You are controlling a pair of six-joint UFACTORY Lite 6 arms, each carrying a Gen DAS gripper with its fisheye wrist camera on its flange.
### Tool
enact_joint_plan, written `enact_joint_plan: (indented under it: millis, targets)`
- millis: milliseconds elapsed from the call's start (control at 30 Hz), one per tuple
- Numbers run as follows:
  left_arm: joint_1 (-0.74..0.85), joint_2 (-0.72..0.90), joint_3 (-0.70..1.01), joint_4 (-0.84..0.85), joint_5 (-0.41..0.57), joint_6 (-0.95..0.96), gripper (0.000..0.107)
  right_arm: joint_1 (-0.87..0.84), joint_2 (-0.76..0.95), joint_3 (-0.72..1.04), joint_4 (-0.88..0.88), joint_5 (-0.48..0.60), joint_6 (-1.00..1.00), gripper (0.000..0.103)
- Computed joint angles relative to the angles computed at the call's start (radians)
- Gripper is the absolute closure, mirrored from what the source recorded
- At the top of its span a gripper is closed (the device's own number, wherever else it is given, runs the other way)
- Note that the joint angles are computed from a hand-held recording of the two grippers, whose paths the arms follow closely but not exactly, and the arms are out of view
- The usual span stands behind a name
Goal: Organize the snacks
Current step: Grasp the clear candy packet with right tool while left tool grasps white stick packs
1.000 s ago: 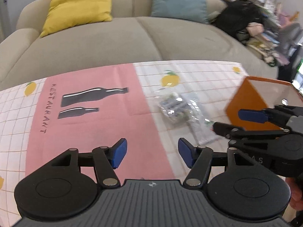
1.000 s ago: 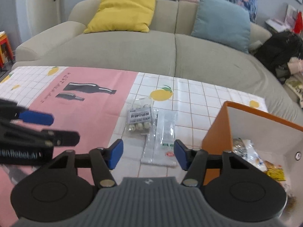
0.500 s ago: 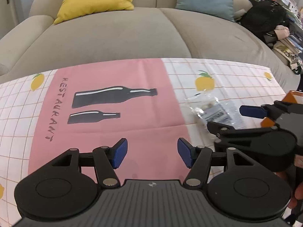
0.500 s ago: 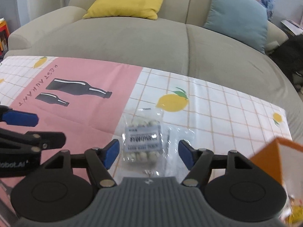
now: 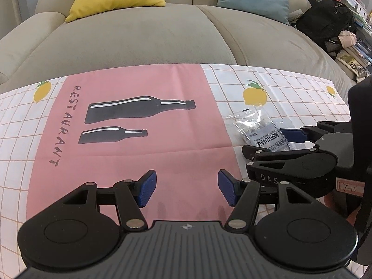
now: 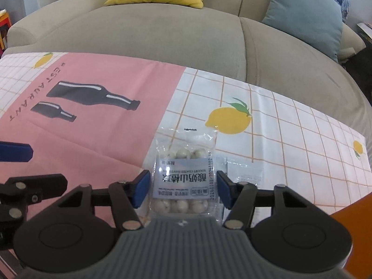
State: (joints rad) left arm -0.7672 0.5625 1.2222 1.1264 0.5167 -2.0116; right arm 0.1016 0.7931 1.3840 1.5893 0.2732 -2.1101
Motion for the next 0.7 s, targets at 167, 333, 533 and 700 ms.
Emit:
enact_joint_plan:
  millis: [167, 333, 533, 700]
  targets:
    - [-0.007, 0.003, 0.017, -0.007, 0.000, 0.021, 0.035, -0.006, -0.015, -0.008, -0.104, 0.005, 0.080, 0.049]
    - [-0.021, -0.032, 0.007, -0.001, -0.006, 0.010, 0.035, -0.036, -0.063, -0.019, -0.279, 0.040, 0.274, 0.053]
    - [-0.054, -0.070, 0.014, -0.011, 0.010, -0.006, 0.035, -0.128, -0.220, -0.106, -0.336, 0.150, 0.326, 0.053]
    - [-0.067, -0.047, 0.080, -0.062, -0.010, 0.026, 0.035, -0.249, -0.340, -0.129, -0.397, 0.276, 0.374, 0.053]
